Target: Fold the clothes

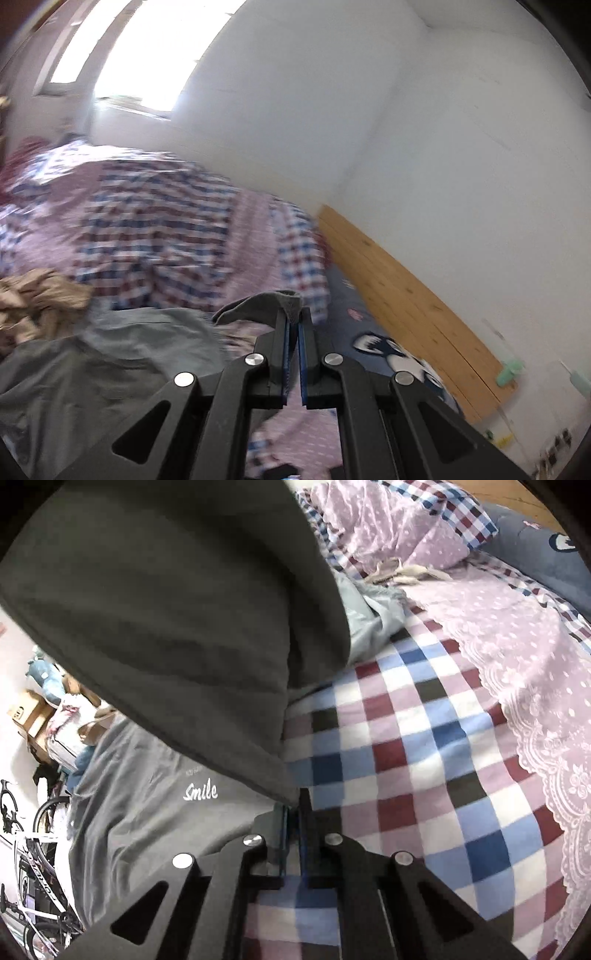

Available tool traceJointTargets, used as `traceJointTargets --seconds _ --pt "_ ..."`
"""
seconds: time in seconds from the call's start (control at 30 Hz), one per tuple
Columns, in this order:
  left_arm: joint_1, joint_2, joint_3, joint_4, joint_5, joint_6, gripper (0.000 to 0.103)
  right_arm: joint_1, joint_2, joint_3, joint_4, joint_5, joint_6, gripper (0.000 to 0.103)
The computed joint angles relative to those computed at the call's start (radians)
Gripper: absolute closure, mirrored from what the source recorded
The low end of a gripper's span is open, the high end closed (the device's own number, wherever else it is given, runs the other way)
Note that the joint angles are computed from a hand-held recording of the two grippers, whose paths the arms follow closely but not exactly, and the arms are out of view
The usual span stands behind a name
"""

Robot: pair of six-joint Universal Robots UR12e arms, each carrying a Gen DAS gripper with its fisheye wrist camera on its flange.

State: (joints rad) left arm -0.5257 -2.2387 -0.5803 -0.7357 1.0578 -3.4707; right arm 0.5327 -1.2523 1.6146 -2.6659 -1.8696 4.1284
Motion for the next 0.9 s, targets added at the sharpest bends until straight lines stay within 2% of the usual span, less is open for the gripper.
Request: traceJointTargets --seconds 0.13,0.2,0.3,0.37,0.47,0.6,0.7,0.9 --pt "0.071 0.062 -0.173 0.113 0.065 -0.079 0.101 0.004 -0.002 -0.016 0.055 0.019 -0.102 0.100" --pt "0.101 0.085 -0.249 0.139 0.101 -0.102 0.101 0.011 -0.004 -0.021 0.073 0.004 -0.137 0.100" --pt "0.150 0.120 -0.373 0.166 0.128 -0.132 0.101 0.017 -0.010 -0.020 0.092 0.004 -0.181 0.101" --pt "0.176 0.140 -0.448 0.183 0.111 -0.171 0.101 0.020 -0.009 -0.025 0.111 0.002 -0.202 0.102" --pt "0.198 0.173 -0.542 0.201 0.094 -0.181 0.101 0.019 -0.009 -0.025 0.129 0.012 -0.213 0.102" --pt "0.212 0.214 -0.644 0.250 0.066 -0.181 0.101 -0.004 -0.035 0.032 0.026 0.075 -0.163 0.099" --pt "0.218 0.235 -0.701 0.317 0.070 -0.170 0.101 -0.008 -0.039 0.050 -0.036 0.082 -0.132 0.099" --pt "0.238 0.250 -0.766 0.340 0.078 -0.202 0.101 -0.005 -0.019 0.022 -0.021 0.083 -0.129 0.099"
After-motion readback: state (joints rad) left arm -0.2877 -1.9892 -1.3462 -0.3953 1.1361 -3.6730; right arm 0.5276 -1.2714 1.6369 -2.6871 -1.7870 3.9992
